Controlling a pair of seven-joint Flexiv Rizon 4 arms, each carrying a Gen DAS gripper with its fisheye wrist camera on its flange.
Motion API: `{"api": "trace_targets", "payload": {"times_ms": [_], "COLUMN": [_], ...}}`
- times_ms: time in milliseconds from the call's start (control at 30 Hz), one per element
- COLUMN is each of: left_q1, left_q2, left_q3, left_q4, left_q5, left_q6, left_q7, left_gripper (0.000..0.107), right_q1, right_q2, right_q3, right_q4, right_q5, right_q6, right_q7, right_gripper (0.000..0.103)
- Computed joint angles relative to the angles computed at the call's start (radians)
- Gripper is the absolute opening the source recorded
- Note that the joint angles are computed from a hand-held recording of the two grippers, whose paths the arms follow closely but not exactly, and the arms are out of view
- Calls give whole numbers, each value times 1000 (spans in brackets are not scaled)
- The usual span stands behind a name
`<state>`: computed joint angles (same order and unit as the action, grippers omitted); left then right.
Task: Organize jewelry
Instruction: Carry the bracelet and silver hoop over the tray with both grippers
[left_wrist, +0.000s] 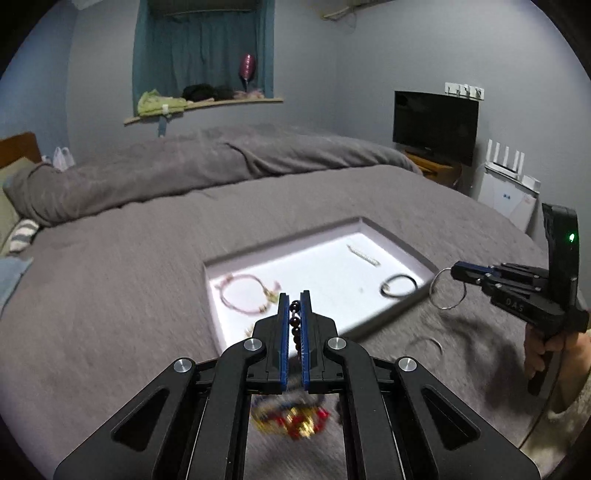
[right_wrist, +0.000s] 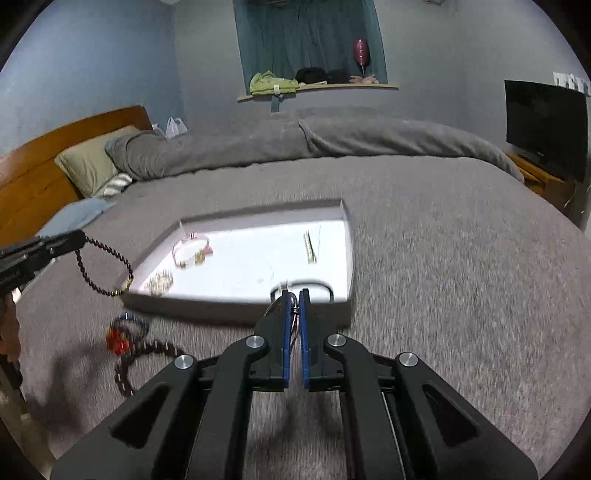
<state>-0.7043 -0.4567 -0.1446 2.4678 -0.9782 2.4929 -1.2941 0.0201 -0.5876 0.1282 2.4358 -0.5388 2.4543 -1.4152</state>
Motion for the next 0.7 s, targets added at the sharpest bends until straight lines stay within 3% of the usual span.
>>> {"api": "trace_targets", "payload": {"times_ms": [300, 533, 700], "left_q1": [135, 253, 253], "left_q2": [-56, -111, -151], "left_q3": [45, 70, 124], "left_q4": [-119, -228, -314], "left_q5": [189, 379, 380], "left_q6": [-94, -239, -371], "left_q7": [-34, -84, -66], "left_gripper": [6, 6, 6], "right_q1": [115, 145, 129], "right_q2": [-34, -90, -126], "right_q3": [-17, -14, 20], "right_q4": [-171, -298, -381], "right_q5": [121, 113, 68], "right_q6": [-85, -198, -304], "right_q7": [-15, 8, 61], "right_gripper": [4, 4, 4]}}
